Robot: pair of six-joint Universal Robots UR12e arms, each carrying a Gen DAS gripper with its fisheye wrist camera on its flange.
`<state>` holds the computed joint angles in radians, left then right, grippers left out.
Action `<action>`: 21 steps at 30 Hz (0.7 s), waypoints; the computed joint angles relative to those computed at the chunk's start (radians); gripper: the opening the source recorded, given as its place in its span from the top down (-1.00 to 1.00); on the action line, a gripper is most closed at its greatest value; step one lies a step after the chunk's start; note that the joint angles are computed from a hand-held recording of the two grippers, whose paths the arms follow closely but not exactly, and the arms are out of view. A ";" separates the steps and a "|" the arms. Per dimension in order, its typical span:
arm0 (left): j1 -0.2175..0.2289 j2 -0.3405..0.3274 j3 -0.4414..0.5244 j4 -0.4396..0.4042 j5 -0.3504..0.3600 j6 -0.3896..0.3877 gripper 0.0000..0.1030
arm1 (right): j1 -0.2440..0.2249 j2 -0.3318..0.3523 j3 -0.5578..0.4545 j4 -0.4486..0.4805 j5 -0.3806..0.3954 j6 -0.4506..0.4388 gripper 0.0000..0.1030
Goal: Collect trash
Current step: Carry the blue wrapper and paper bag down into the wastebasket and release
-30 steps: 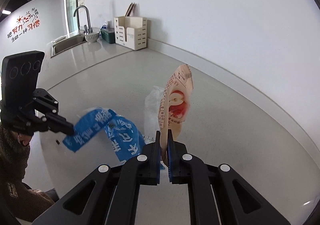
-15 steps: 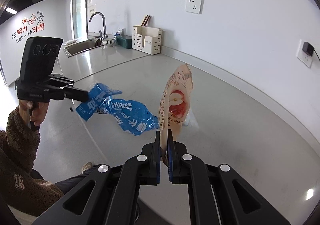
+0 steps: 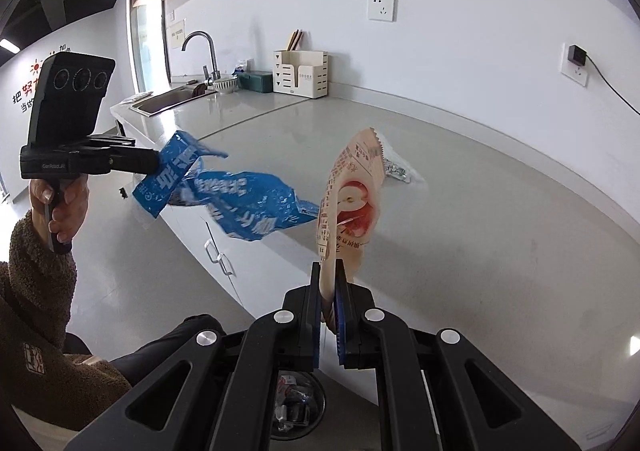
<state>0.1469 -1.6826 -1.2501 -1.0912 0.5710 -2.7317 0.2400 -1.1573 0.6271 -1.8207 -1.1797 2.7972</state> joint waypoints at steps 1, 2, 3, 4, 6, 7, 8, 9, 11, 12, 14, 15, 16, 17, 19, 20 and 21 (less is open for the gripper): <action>0.003 0.013 -0.016 -0.007 -0.008 0.006 0.98 | 0.002 -0.023 0.038 -0.015 -0.004 0.001 0.81; 0.001 0.022 -0.025 -0.010 -0.008 0.009 0.98 | 0.007 -0.046 0.081 -0.054 -0.019 0.009 0.81; 0.002 0.036 -0.042 -0.017 -0.010 0.023 0.98 | 0.009 -0.058 0.100 -0.062 -0.022 0.014 0.81; 0.002 0.039 -0.048 -0.022 -0.013 0.027 0.98 | 0.010 -0.075 0.125 -0.051 -0.013 0.013 0.81; 0.001 0.055 -0.068 -0.053 -0.012 0.058 0.98 | 0.010 -0.110 0.181 -0.069 -0.019 0.015 0.80; -0.001 0.059 -0.074 -0.061 -0.002 0.064 0.98 | 0.010 -0.123 0.201 -0.061 -0.014 0.022 0.80; -0.004 0.064 -0.082 -0.066 0.011 0.067 0.98 | 0.012 -0.131 0.217 -0.064 -0.018 0.032 0.80; -0.007 0.070 -0.091 -0.069 0.023 0.069 0.98 | 0.013 -0.143 0.238 -0.059 -0.020 0.033 0.80; -0.002 0.085 -0.123 -0.096 0.026 0.085 0.98 | 0.017 -0.172 0.295 -0.070 -0.039 0.049 0.80; -0.004 0.088 -0.132 -0.107 0.033 0.092 0.98 | 0.014 -0.182 0.317 -0.056 -0.026 0.058 0.80; -0.010 0.088 -0.145 -0.129 0.047 0.099 0.98 | 0.016 -0.203 0.367 -0.071 -0.029 0.081 0.80; -0.011 0.089 -0.153 -0.148 0.049 0.111 0.98 | 0.019 -0.212 0.388 -0.057 -0.028 0.081 0.79; -0.014 0.088 -0.159 -0.165 0.053 0.121 0.98 | 0.022 -0.222 0.414 -0.072 -0.037 0.088 0.79; -0.017 0.085 -0.163 -0.175 0.060 0.125 0.98 | 0.024 -0.228 0.432 -0.071 -0.033 0.093 0.79; -0.023 0.083 -0.177 -0.203 0.076 0.144 0.98 | 0.030 -0.234 0.466 -0.082 -0.036 0.118 0.79; -0.027 0.076 -0.177 -0.208 0.083 0.143 0.98 | 0.032 -0.237 0.483 -0.083 -0.038 0.128 0.79; -0.029 0.072 -0.182 -0.217 0.087 0.144 0.98 | 0.034 -0.235 0.492 -0.079 -0.038 0.137 0.79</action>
